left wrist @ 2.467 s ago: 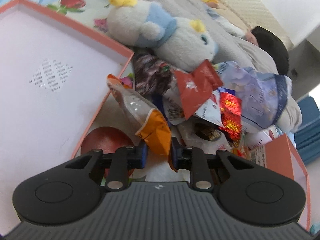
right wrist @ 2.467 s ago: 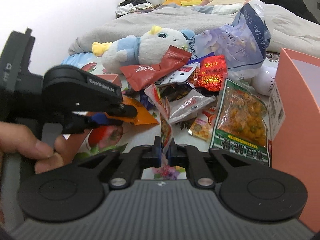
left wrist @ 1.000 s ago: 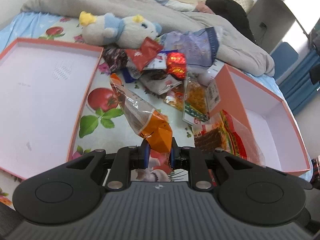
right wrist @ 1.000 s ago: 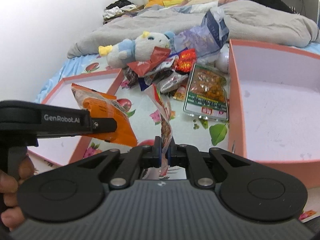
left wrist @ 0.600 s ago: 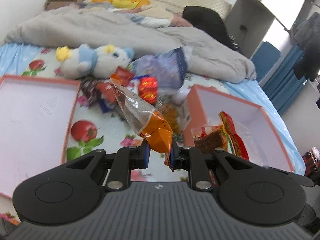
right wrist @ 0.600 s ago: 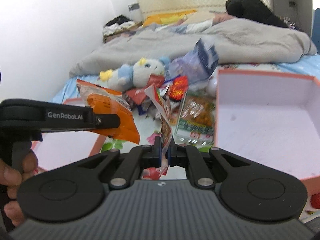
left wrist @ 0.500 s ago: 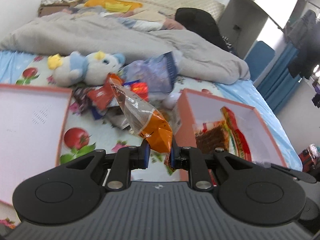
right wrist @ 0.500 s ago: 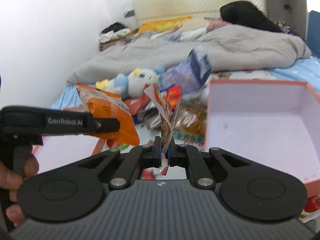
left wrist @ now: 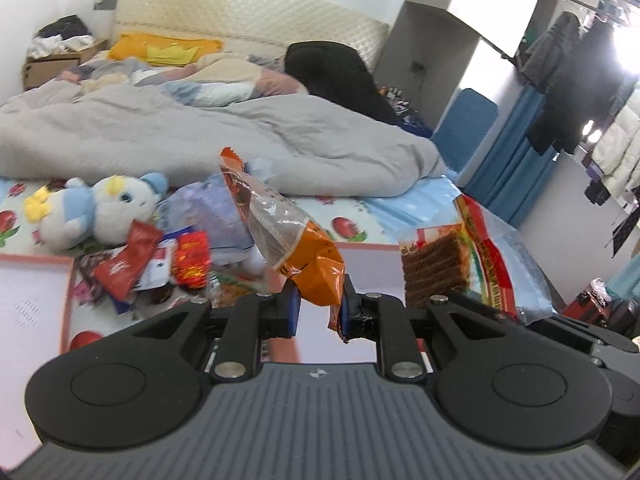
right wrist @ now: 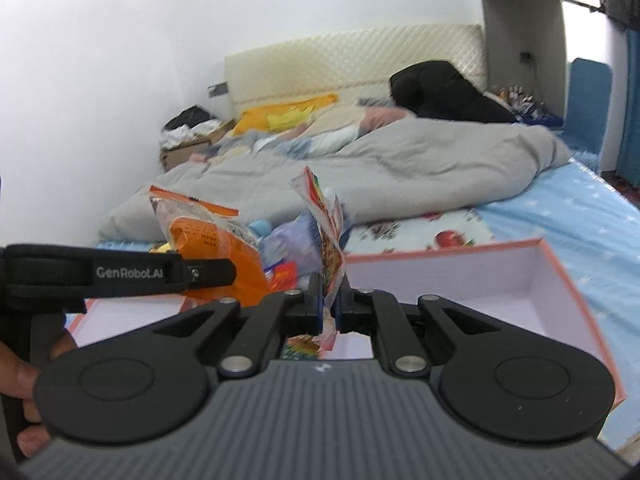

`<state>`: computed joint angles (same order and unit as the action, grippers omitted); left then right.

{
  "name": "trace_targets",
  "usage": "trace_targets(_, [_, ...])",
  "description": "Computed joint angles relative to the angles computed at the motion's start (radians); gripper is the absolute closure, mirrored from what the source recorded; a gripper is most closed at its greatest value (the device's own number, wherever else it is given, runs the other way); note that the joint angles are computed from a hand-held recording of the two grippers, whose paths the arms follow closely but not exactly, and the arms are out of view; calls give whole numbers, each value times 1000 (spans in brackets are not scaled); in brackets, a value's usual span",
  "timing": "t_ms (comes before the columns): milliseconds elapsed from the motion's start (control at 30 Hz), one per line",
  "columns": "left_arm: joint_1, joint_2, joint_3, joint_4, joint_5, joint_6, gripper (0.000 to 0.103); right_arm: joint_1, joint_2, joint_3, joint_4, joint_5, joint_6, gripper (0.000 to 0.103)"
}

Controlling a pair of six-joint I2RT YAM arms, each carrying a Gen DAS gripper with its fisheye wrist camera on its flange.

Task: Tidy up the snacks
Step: 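Lift the orange-clear bag with the left tool while the right tool lifts a striped packet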

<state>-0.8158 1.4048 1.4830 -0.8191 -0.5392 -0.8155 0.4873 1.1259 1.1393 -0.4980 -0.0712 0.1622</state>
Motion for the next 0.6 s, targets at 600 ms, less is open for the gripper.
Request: trace_targets(600, [21,496,336,37,209,68,81,-387,149,-64,-19,-203,-139,95])
